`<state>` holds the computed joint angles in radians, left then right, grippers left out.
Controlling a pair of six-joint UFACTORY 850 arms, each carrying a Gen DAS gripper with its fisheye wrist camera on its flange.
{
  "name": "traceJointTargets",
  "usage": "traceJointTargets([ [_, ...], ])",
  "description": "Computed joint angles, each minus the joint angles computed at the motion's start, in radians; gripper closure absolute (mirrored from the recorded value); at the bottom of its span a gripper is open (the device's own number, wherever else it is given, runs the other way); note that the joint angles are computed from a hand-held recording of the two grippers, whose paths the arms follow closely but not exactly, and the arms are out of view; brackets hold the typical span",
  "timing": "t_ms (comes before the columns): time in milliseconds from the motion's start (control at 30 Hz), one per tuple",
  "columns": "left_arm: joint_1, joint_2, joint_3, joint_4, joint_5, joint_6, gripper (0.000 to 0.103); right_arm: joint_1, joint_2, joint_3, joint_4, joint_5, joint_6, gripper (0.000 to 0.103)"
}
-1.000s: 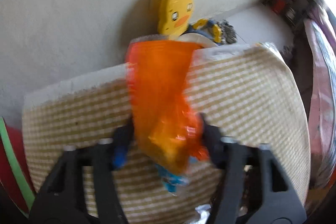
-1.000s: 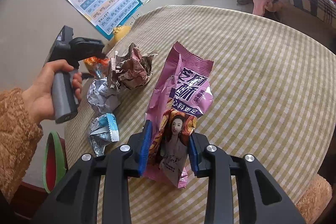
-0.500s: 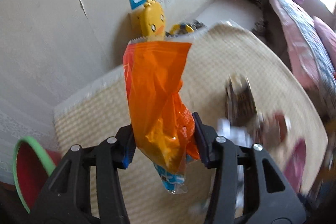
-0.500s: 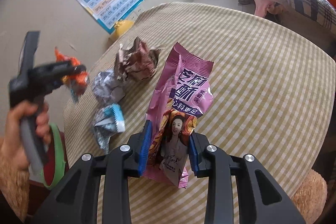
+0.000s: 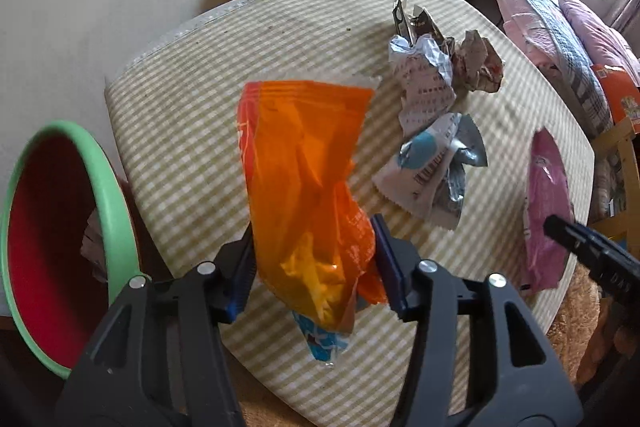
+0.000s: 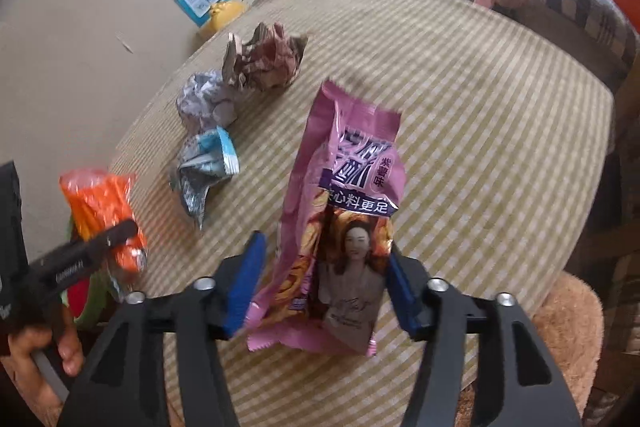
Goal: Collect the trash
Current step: 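Lift the pink and orange bags and carry both over the red bucket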
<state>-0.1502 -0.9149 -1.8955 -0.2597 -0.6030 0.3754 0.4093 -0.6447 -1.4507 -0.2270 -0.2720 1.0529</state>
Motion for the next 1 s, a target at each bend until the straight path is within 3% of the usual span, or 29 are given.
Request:
traceJointTargets([
  [100,0.0,0.019,0.033,-0.013,0.026,0.021,0.038,-0.001,-0.01,-0.016,-0.04,-0.02,0.065,0.036],
  [200,0.006,0.021,0.048,-0.044,0.019,0.037,0.038,-0.012,-0.028,-0.031,0.082,-0.033,-0.024,0.038],
  [233,0.008,0.02,0.052,-0.054,0.02,0.047,0.038,-0.016,-0.035,-0.036,0.135,-0.031,-0.069,0.043],
  [267,0.007,0.018,0.053,-0.044,0.02,0.041,0.04,-0.018,-0.037,-0.037,0.151,-0.033,-0.079,0.062],
  [300,0.009,0.015,0.053,-0.047,0.015,0.046,0.048,-0.019,-0.04,-0.038,0.171,-0.037,-0.092,0.063],
  [367,0.014,0.021,0.064,-0.08,0.021,0.065,0.05,-0.018,-0.031,-0.03,0.153,-0.025,-0.068,0.067],
  [433,0.016,0.03,0.071,-0.099,0.035,0.075,0.057,-0.008,-0.008,-0.013,0.028,-0.008,0.044,0.069],
  [700,0.022,0.115,0.141,-0.188,0.159,0.153,0.057,0.026,0.08,0.016,-0.481,0.062,0.498,0.07],
  [900,0.028,0.171,0.18,-0.249,0.244,0.211,0.057,0.063,0.114,-0.001,-0.877,0.044,0.825,0.069],
  [1000,0.032,0.192,0.201,-0.281,0.27,0.241,0.057,0.079,0.115,-0.014,-0.943,0.031,0.86,0.069],
])
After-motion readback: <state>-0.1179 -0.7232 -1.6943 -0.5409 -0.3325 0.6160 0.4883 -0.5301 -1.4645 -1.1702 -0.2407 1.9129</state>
